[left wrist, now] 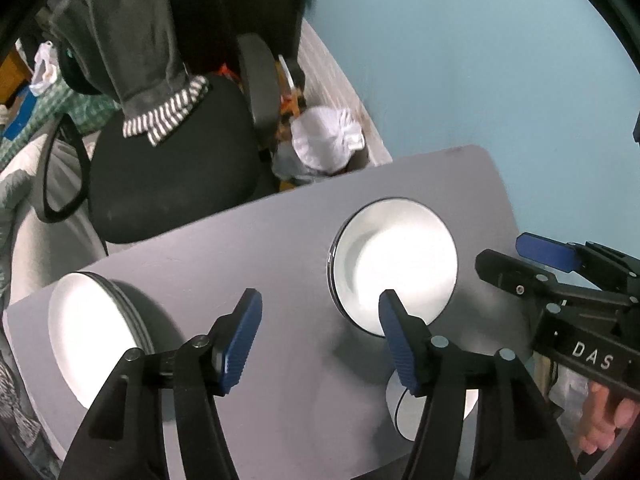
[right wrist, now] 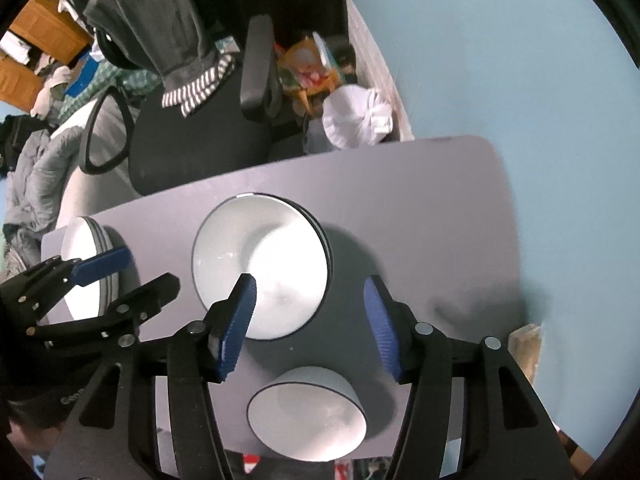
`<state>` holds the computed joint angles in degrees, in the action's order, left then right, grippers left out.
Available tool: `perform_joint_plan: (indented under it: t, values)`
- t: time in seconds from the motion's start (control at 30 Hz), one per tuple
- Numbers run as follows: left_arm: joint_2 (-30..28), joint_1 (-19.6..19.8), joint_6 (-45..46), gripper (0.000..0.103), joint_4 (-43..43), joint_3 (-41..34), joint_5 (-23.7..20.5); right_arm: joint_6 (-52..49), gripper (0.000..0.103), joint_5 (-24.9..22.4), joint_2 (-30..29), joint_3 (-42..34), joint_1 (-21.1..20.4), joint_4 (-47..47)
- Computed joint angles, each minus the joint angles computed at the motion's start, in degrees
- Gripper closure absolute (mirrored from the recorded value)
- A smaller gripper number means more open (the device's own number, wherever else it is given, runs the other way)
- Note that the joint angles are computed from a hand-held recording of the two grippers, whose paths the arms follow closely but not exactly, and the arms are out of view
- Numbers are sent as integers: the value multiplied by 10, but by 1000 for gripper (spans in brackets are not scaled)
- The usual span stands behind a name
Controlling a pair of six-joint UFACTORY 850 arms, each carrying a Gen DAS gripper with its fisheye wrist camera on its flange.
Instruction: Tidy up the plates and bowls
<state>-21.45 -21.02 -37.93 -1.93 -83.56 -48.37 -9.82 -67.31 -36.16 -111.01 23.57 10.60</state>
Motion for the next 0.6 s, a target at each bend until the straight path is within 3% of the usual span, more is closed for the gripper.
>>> perform_joint_plan:
  t: [0.4,0.47,0.6]
  values:
    - [69,-24,-61,34,89,17,23,16,46,45,58,26,7,-8]
    - [77,-30,-70,34,107,18,22,21,38,52,68,29,8,-8]
    - [92,-39,-80,30,132,19,23,30,38,74,89,40,10,-6]
